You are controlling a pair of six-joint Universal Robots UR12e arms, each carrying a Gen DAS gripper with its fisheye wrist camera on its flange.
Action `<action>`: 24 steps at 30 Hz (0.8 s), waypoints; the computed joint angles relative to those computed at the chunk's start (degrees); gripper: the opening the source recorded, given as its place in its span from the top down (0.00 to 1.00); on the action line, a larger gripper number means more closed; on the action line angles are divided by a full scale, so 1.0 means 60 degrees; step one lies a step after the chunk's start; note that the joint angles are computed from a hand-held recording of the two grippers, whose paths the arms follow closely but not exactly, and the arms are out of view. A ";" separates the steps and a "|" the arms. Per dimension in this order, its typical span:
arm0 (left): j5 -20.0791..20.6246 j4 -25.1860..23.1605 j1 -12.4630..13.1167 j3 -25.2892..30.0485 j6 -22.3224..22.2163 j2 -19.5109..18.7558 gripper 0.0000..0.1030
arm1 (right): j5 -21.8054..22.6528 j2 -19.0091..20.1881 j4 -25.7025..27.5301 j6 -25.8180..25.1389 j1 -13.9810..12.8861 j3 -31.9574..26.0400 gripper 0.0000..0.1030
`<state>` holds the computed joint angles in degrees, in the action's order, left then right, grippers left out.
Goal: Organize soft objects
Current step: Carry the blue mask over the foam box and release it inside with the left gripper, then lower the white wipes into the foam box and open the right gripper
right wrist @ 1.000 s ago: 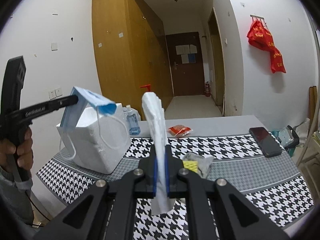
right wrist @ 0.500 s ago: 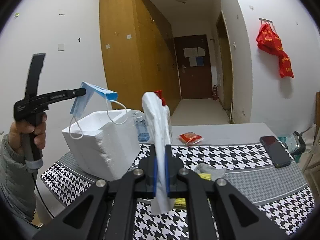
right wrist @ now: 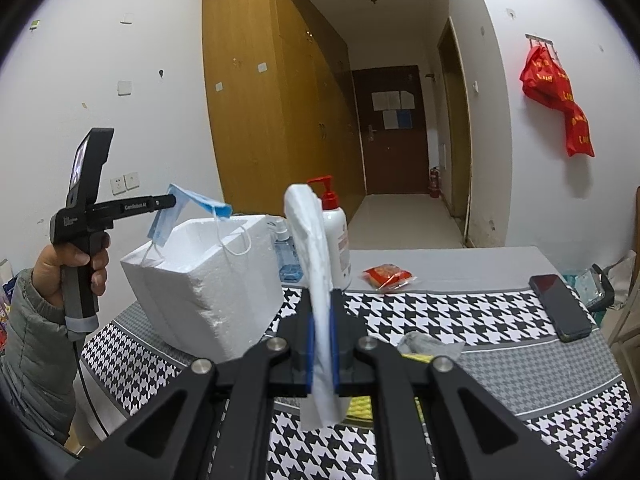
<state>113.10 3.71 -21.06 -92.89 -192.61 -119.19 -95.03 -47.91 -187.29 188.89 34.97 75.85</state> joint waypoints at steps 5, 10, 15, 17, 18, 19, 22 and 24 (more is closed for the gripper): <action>0.0040 0.0669 -0.0007 -0.0212 0.0092 0.0037 0.24 | -0.0007 0.0062 0.0197 0.0015 0.0010 -0.0138 0.91; 0.0339 0.1074 -0.0093 -0.0442 0.0251 0.0103 0.09 | -0.0035 0.0145 0.0454 -0.0027 0.0045 -0.0354 0.91; 0.0669 0.1730 -0.0147 -0.0775 0.0577 0.0210 0.01 | -0.0131 0.0264 0.0643 -0.0180 0.0122 -0.0716 0.91; 0.0690 0.1875 -0.0130 -0.0927 0.0667 0.0298 0.01 | -0.0157 0.0319 0.0717 -0.0258 0.0158 -0.0874 0.91; 0.0726 0.1969 -0.0118 -0.1016 0.0684 0.0349 0.01 | -0.0209 0.0366 0.0777 -0.0326 0.0197 -0.1010 0.91; 0.0771 0.2014 -0.0108 -0.1065 0.0678 0.0378 0.01 | -0.0234 0.0400 0.0805 -0.0369 0.0223 -0.1102 0.91; 0.0935 0.2130 -0.0068 -0.1299 0.0608 0.0539 0.01 | -0.0180 0.0482 0.0931 -0.0429 0.0294 -0.1394 0.91; 0.1085 0.2188 -0.0070 -0.1406 0.0623 0.0602 0.01 | -0.0185 0.0544 0.1011 -0.0508 0.0347 -0.1588 0.91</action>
